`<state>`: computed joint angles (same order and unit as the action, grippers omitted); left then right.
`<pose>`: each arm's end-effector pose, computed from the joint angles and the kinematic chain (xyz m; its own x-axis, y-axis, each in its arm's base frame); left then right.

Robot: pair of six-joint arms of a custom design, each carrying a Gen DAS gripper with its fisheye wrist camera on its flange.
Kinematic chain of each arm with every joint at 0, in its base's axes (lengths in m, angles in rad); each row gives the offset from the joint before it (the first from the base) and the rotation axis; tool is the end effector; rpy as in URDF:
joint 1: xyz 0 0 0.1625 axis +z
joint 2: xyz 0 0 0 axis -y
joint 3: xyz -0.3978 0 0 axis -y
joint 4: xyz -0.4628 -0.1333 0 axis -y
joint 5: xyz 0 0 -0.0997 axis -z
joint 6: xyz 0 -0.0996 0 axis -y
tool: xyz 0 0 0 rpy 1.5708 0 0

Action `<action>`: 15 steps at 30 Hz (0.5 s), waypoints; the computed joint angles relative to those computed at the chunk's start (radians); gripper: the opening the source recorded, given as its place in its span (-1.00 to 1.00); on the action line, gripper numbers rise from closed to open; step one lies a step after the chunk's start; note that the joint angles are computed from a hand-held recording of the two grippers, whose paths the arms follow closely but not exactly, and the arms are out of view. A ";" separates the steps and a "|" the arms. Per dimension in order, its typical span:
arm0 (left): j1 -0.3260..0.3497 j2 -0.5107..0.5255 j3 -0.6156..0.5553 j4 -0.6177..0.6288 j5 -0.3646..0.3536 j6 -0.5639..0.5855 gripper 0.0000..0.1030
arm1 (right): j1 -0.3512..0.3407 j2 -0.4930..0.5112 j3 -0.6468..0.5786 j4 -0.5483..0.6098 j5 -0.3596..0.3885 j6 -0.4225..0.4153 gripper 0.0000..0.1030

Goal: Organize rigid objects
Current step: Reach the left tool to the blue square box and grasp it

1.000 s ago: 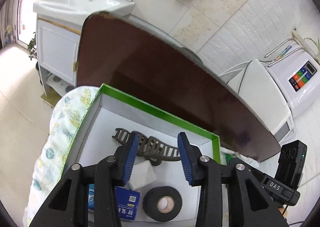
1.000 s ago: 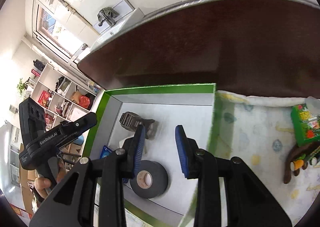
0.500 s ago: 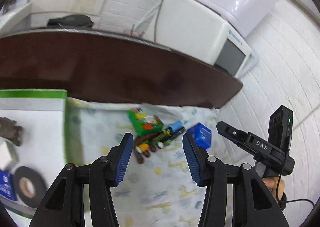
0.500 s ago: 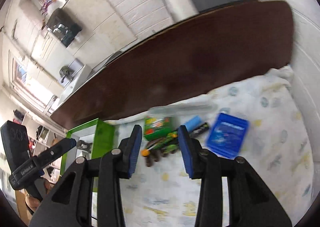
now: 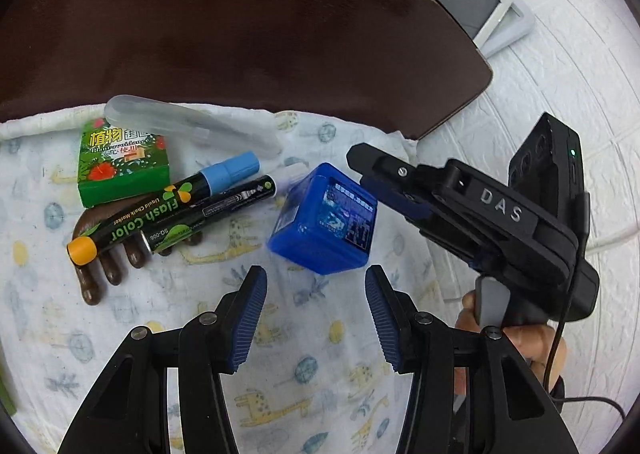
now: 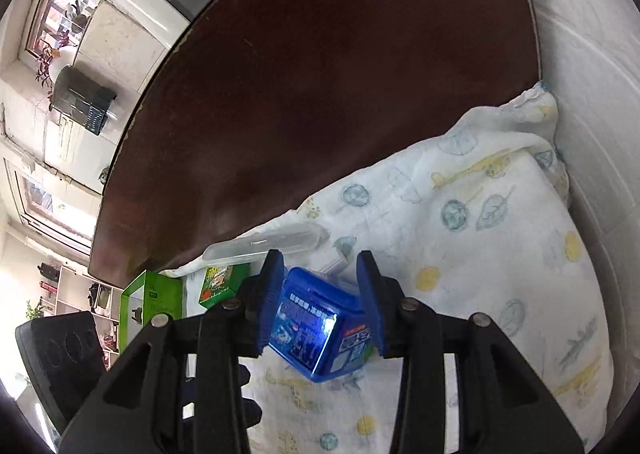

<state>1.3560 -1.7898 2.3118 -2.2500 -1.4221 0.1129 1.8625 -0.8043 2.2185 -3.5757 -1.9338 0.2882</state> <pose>0.0533 -0.4503 0.2384 -0.9413 0.2957 -0.1630 0.3186 0.9376 -0.1391 0.2326 -0.4342 -0.0299 -0.9808 0.1499 0.1245 0.0416 0.7852 -0.6178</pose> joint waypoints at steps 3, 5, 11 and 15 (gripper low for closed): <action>0.019 0.040 -0.027 -0.011 -0.007 -0.038 -0.01 | -0.006 -0.006 0.021 0.001 0.031 0.002 -0.26; 0.023 0.052 -0.035 -0.022 -0.003 -0.046 -0.01 | -0.007 -0.017 0.049 -0.003 0.046 0.023 -0.26; 0.021 0.072 -0.045 -0.024 0.006 -0.037 -0.01 | 0.016 -0.034 0.103 -0.013 0.061 0.009 -0.26; 0.027 0.089 -0.057 -0.031 -0.004 -0.040 -0.07 | 0.019 -0.026 0.090 -0.007 0.040 0.009 -0.26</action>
<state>1.3827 -1.7006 2.2543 -2.2813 -1.4260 0.0733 1.8815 -0.8306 2.3083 -3.5826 -1.8941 0.2976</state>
